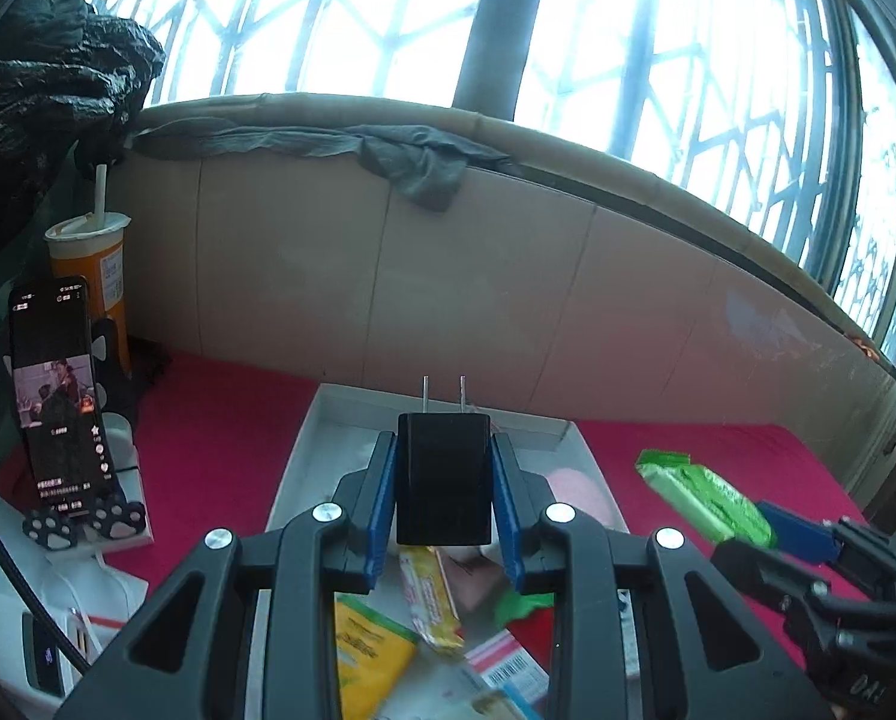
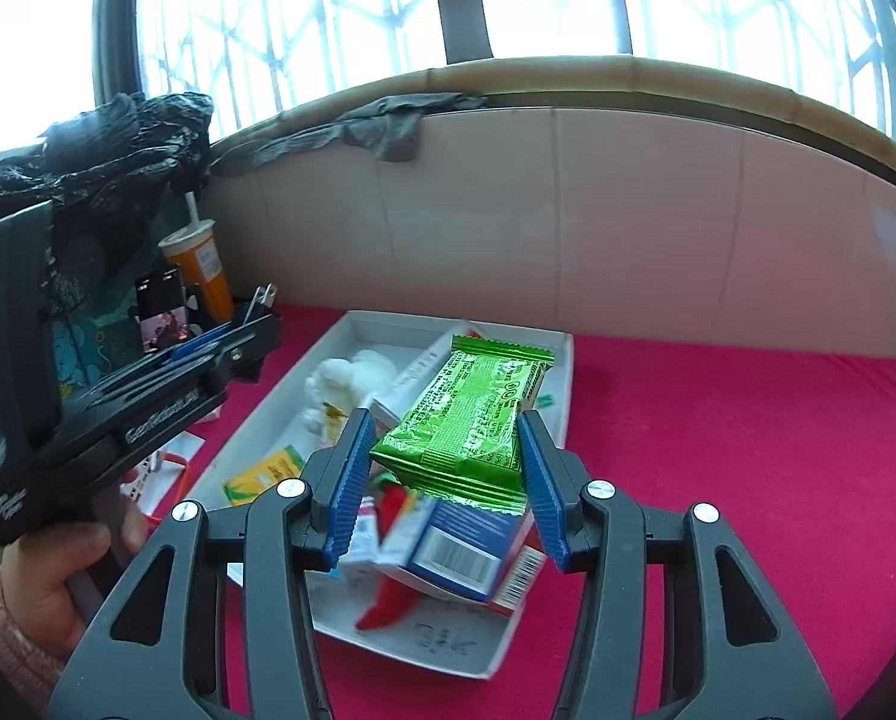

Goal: Organize objects
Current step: 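Carry the black charger and green packet in both tools over the tray, then open both tools to drop the charger and green packet into the tray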

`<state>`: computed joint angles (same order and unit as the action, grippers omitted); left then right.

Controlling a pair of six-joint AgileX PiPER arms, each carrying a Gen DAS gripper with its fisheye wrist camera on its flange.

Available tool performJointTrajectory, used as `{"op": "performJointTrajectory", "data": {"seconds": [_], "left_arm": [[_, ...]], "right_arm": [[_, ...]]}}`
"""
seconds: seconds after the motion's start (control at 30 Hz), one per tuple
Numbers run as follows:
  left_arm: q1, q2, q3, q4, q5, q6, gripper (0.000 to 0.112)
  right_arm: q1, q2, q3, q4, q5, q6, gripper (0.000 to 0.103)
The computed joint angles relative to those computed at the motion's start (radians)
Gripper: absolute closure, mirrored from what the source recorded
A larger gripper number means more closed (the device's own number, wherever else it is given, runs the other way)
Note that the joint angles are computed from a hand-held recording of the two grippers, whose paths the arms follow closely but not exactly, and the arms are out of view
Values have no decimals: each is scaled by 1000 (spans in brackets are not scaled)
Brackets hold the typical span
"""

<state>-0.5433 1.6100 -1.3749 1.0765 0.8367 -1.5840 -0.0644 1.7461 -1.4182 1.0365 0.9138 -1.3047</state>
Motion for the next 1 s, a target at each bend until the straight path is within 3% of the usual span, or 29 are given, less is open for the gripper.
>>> {"op": "performJointTrajectory", "data": {"seconds": [0.27, 0.63, 0.7, 0.77, 0.8, 0.83, 1.0], "left_arm": [[162, 87, -94, -195, -135, 209, 83], [200, 185, -204, -308, -164, 363, 82], [196, 183, -205, -296, -154, 348, 64], [193, 171, -191, -275, -156, 309, 22], [185, 160, -176, -245, -151, 269, 17], [174, 148, -162, -207, -141, 225, 9], [120, 106, -127, -83, -67, 87, 9]], "right_arm": [[119, 36, -24, -54, -53, 101, 55], [175, 32, 59, -25, -123, 18, 55], [186, 44, 58, -27, -135, 13, 55], [198, 43, 77, -14, -160, -37, 48], [206, 33, 99, 3, -193, -80, 28], [207, 16, 130, 39, -224, -136, 16], [167, -47, 218, 190, -232, -331, 16]]}}
